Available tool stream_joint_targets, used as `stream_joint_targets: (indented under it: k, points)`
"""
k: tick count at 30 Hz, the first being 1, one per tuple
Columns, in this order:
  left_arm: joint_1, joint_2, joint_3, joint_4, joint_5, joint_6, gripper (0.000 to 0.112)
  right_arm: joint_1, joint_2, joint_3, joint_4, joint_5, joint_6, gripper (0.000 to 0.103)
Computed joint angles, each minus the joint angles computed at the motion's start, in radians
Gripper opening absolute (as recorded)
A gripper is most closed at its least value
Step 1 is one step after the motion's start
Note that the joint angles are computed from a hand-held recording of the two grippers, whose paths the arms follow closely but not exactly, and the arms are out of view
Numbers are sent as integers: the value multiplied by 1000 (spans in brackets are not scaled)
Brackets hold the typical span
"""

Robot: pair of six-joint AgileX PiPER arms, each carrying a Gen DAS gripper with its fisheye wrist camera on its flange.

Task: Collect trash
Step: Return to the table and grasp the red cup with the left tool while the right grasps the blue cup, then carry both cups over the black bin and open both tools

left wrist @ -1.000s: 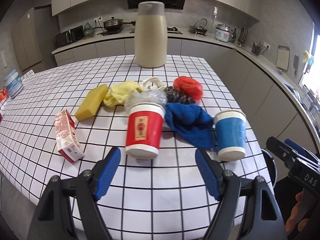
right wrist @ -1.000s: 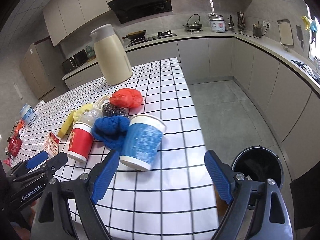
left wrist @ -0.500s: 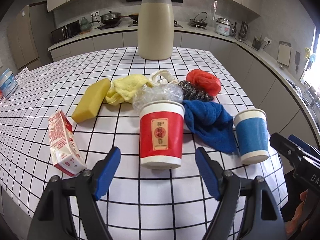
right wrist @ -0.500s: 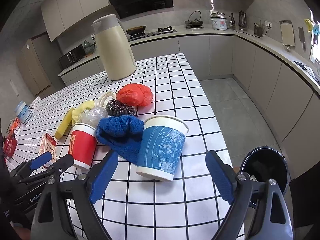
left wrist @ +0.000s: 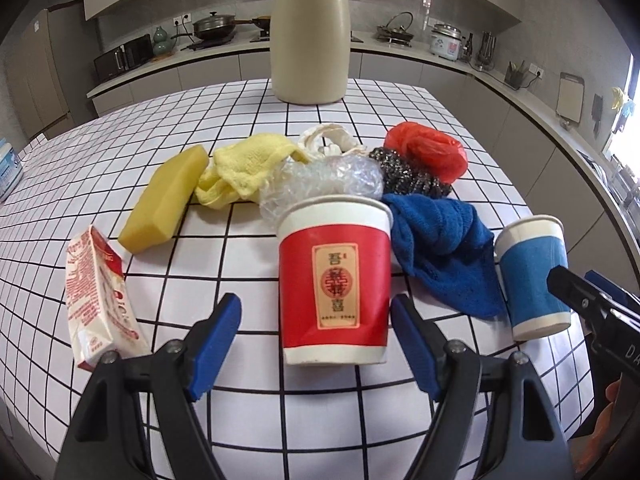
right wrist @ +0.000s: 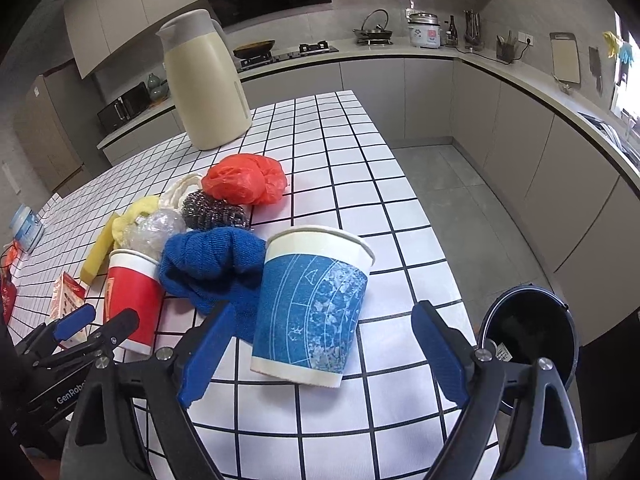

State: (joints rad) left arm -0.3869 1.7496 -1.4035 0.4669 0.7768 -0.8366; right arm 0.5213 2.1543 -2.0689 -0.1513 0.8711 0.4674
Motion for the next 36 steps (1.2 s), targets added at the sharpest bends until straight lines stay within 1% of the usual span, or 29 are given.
stream_joint_targets:
  k: [10, 12, 15, 16, 17, 18, 19, 20, 21, 24, 28, 36]
  points:
    - [4, 51, -34, -34, -4, 40, 78, -12, 87, -99, 27, 57, -7, 91]
    - [7, 53, -33, -42, -16, 45, 78, -13, 94, -99, 30, 54, -6, 91]
    - [31, 51, -23, -112, -55, 80, 78, -19, 102, -96, 45, 49, -11, 91]
    - [32, 49, -17, -107, -65, 69, 78, -21, 98, -86, 54, 38, -12, 91]
    - [31, 48, -12, -101, -74, 62, 76, -26, 85, -56, 67, 10, -15, 91]
    - [30, 40, 2, -94, -89, 53, 68, -27, 78, -43, 64, -2, -12, 88]
    - [29, 32, 16, -85, -103, 40, 62, -29, 68, -22, 68, -22, -18, 85]
    - [29, 27, 22, -83, -110, 37, 62, -31, 63, -12, 79, -32, -28, 75]
    - [29, 23, 28, -82, -117, 32, 61, -35, 61, -7, 99, -37, -47, 61]
    - [25, 11, 44, -73, -130, 8, 59, -40, 55, 9, 122, -54, -73, 61]
    - [9, -24, 75, -38, -151, -44, 58, -45, 16, 74, 139, -108, -95, 60]
    - [-56, -68, 71, 31, -122, -132, 58, -67, -85, 208, 182, -196, -147, 60]
